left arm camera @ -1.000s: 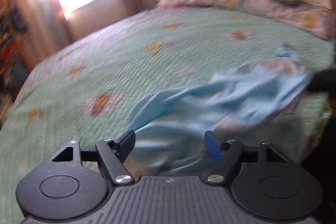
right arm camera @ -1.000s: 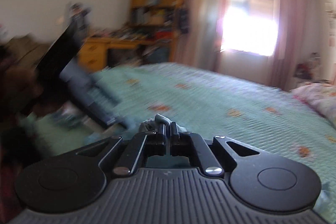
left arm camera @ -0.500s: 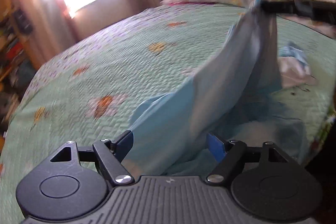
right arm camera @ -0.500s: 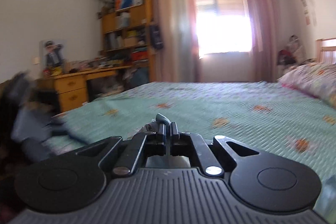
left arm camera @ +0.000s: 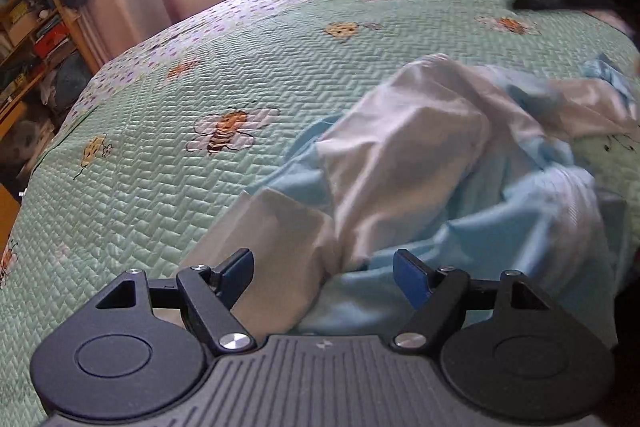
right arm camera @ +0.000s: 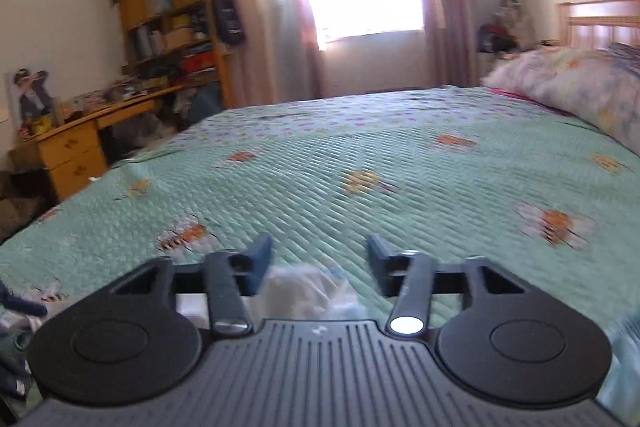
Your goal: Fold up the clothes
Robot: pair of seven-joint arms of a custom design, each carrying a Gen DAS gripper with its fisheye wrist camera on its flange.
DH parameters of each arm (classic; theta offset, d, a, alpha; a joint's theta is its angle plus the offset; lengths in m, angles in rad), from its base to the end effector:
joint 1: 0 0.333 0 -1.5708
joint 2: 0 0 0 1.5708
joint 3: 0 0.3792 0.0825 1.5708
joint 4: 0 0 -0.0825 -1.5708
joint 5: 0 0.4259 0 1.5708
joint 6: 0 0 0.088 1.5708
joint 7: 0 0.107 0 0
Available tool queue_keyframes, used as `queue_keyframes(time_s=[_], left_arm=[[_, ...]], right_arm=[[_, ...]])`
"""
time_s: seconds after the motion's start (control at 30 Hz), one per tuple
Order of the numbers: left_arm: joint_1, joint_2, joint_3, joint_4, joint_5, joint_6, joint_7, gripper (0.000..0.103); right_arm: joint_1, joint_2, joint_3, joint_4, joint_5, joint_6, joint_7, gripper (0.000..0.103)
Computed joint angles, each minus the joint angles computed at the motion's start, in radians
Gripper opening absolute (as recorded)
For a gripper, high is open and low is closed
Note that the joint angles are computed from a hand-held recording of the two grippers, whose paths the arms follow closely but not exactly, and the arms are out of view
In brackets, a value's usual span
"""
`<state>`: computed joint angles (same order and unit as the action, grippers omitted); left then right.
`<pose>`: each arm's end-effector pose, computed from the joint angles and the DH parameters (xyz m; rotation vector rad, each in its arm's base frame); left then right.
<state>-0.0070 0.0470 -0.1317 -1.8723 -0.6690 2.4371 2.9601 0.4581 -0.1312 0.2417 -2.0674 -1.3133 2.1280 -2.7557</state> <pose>0.6519 -0.0907 0.5913 -0.5819 2.5450 -0.8617 0.4661 0.3453 0.5862 -1.0156 1.8872 -1.1468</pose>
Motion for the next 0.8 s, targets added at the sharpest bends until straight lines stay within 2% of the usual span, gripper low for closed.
queue_keyframes(time_s=[0.03, 0.17, 0.27, 0.33, 0.4, 0.47, 0.53, 0.63, 0.77, 0.8], left_arm=[[-0.003, 0.011, -0.001, 0.012, 0.003, 0.004, -0.017, 0.079], [-0.014, 0.076, -0.014, 0.071, 0.038, 0.054, -0.095, 0.081], [-0.032, 0.151, -0.012, 0.14, 0.154, 0.096, -0.207, 0.082], [-0.04, 0.197, -0.003, 0.193, 0.246, 0.081, -0.304, 0.081], [-0.016, 0.218, -0.007, 0.243, 0.252, 0.002, -0.364, 0.08], [0.038, 0.219, -0.027, 0.279, 0.175, -0.118, -0.348, 0.08], [0.074, 0.19, -0.031, 0.255, 0.132, -0.167, -0.285, 0.08], [0.09, 0.119, -0.014, 0.152, 0.135, -0.122, -0.172, 0.083], [0.103, 0.081, 0.016, 0.091, 0.138, -0.155, -0.123, 0.084], [0.106, 0.076, 0.02, 0.078, 0.135, -0.16, -0.111, 0.084]], right_arm=[[0.007, -0.009, 0.008, -0.017, 0.018, -0.025, 0.005, 0.062], [0.021, -0.044, 0.015, -0.093, 0.133, -0.028, -0.013, 0.064], [0.033, -0.037, 0.026, -0.115, 0.205, -0.063, -0.065, 0.064], [0.042, -0.034, 0.027, -0.12, 0.248, -0.078, -0.114, 0.064], [0.05, -0.064, 0.028, -0.149, 0.268, -0.033, -0.075, 0.065], [0.041, -0.121, 0.02, -0.215, 0.224, 0.147, 0.07, 0.065], [0.032, -0.132, 0.048, -0.229, 0.161, 0.222, 0.134, 0.065], [0.057, -0.086, 0.09, -0.167, 0.168, 0.18, 0.012, 0.065], [0.08, -0.033, 0.089, -0.107, 0.105, 0.284, 0.006, 0.066], [0.088, -0.006, 0.092, -0.08, 0.098, 0.286, -0.014, 0.066]])
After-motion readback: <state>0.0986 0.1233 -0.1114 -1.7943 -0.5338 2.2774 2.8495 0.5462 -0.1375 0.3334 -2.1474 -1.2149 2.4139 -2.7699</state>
